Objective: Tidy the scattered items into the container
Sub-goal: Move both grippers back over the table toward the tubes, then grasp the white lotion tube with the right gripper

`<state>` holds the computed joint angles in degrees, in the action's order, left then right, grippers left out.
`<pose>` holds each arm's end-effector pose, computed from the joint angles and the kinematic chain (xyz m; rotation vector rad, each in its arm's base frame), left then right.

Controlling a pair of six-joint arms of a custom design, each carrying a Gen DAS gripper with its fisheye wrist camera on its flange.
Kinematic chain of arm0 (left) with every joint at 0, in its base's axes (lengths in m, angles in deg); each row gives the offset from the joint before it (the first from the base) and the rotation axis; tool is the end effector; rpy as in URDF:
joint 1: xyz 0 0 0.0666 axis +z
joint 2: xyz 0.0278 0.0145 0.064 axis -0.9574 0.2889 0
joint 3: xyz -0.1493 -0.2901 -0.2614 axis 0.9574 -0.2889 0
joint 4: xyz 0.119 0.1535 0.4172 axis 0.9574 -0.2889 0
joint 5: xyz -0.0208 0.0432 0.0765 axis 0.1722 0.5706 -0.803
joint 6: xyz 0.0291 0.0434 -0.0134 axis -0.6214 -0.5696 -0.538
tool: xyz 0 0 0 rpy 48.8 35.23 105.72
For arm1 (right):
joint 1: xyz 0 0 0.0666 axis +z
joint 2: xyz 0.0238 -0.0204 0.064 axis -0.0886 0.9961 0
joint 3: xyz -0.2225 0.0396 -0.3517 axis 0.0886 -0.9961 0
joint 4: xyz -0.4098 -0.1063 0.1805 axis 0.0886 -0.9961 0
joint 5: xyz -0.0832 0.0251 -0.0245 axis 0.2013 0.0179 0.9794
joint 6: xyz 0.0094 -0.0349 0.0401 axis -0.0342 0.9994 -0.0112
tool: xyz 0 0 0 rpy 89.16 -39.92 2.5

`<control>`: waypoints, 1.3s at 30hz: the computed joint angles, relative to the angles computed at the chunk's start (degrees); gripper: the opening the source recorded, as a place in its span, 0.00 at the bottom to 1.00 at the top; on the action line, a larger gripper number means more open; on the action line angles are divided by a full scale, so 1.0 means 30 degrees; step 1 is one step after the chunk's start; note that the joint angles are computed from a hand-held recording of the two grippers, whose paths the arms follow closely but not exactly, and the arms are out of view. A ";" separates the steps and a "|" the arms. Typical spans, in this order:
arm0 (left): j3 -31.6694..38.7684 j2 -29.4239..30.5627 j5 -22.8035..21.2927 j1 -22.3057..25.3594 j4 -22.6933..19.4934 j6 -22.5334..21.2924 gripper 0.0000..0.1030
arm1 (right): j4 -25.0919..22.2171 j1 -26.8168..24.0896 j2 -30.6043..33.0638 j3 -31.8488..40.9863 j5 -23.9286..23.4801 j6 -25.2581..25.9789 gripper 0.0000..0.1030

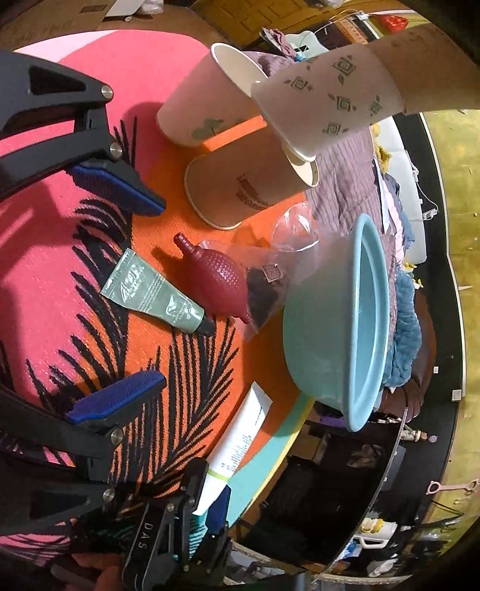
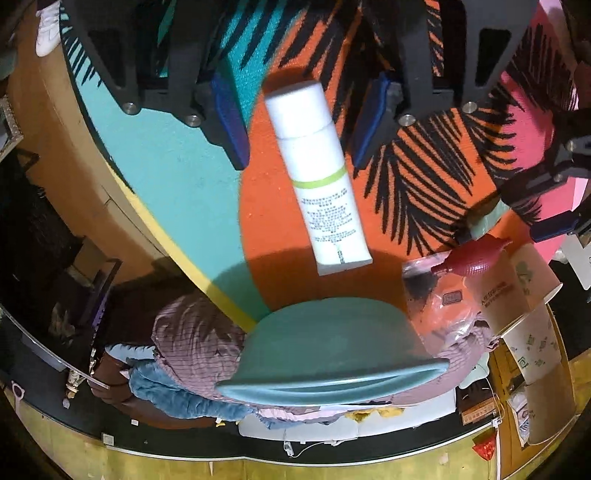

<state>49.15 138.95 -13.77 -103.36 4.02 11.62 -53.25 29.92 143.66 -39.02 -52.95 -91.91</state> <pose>0.4985 -0.2985 0.2761 1.0677 2.1890 -0.3480 0.3698 0.2341 0.2474 0.5394 2.3960 -0.1958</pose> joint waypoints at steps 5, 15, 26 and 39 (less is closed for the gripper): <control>-0.0107 -0.0050 -0.0250 0.0055 -0.0036 0.0266 0.86 | 0.0013 -0.0134 0.0177 0.0115 -0.0204 0.0429 0.54; -0.0073 0.0101 -0.0870 0.0018 -0.0128 0.0279 0.86 | 0.0809 0.0063 -0.0142 -0.0146 -0.0516 0.1498 0.32; 0.0978 0.1150 0.0429 0.0091 -0.1088 -0.0870 0.79 | 0.2766 -0.0198 -0.2005 -0.1935 -0.1669 0.1432 0.32; 0.1150 0.1126 0.0806 -0.0119 -0.1592 -0.0843 0.52 | 0.3846 0.0114 -0.2578 -0.2342 -0.1390 0.2094 0.32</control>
